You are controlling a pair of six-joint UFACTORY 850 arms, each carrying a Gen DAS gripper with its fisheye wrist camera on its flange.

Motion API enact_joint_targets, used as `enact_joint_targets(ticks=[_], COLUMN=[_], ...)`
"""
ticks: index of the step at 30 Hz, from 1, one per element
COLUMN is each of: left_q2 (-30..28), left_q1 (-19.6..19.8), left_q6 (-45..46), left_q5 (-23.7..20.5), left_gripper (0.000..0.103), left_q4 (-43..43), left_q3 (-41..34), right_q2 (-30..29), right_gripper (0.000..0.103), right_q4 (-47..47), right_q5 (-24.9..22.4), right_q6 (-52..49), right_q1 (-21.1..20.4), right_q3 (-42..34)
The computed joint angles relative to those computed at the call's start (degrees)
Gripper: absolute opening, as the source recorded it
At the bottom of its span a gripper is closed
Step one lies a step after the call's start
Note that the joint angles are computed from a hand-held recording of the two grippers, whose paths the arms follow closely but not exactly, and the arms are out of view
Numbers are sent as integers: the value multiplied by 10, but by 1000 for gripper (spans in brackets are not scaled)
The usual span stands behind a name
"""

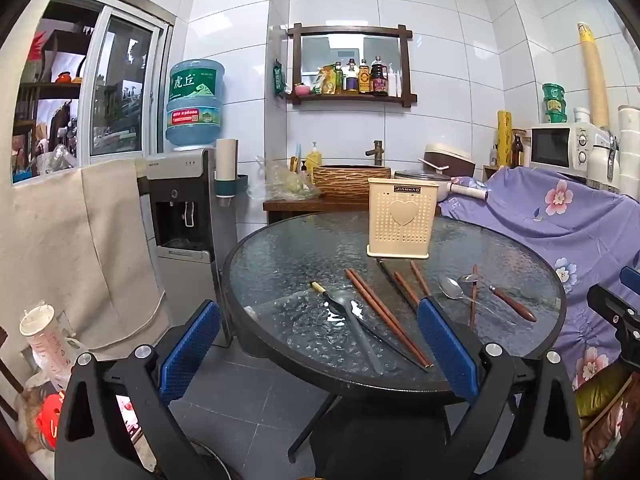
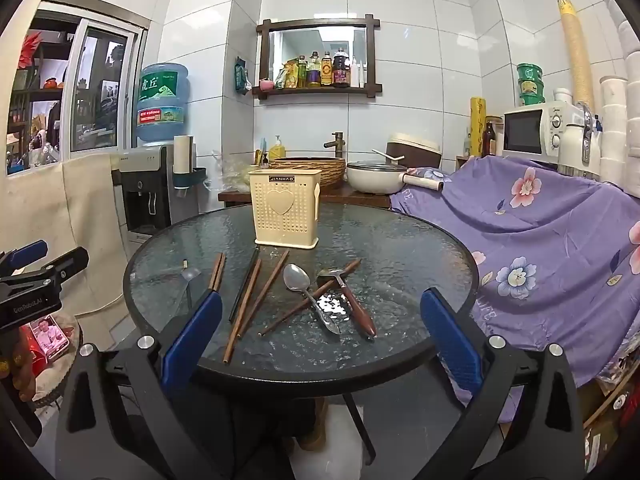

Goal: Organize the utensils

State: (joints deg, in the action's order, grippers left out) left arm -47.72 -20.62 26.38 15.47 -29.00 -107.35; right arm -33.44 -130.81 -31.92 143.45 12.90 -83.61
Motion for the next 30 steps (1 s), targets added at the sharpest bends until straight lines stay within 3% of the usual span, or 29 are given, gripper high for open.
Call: enact_joint_targets(ticks=[2, 16, 30], left_q2=[-2, 4, -9], left_q1=[-1, 1, 0], left_q6=[35, -16, 33], left_q5=[-9, 0, -12], left_gripper=[97, 97, 97], left_q4=[-31, 12, -31], left_q3=[-6, 12, -8], right_q2=[0, 0, -4], right_gripper=[98, 98, 98], right_q4=[2, 1, 8], right_q5=[2, 6, 6], right_q6=[-2, 16, 11], right_q1=[0, -2, -3], right_q3=[0, -2, -6])
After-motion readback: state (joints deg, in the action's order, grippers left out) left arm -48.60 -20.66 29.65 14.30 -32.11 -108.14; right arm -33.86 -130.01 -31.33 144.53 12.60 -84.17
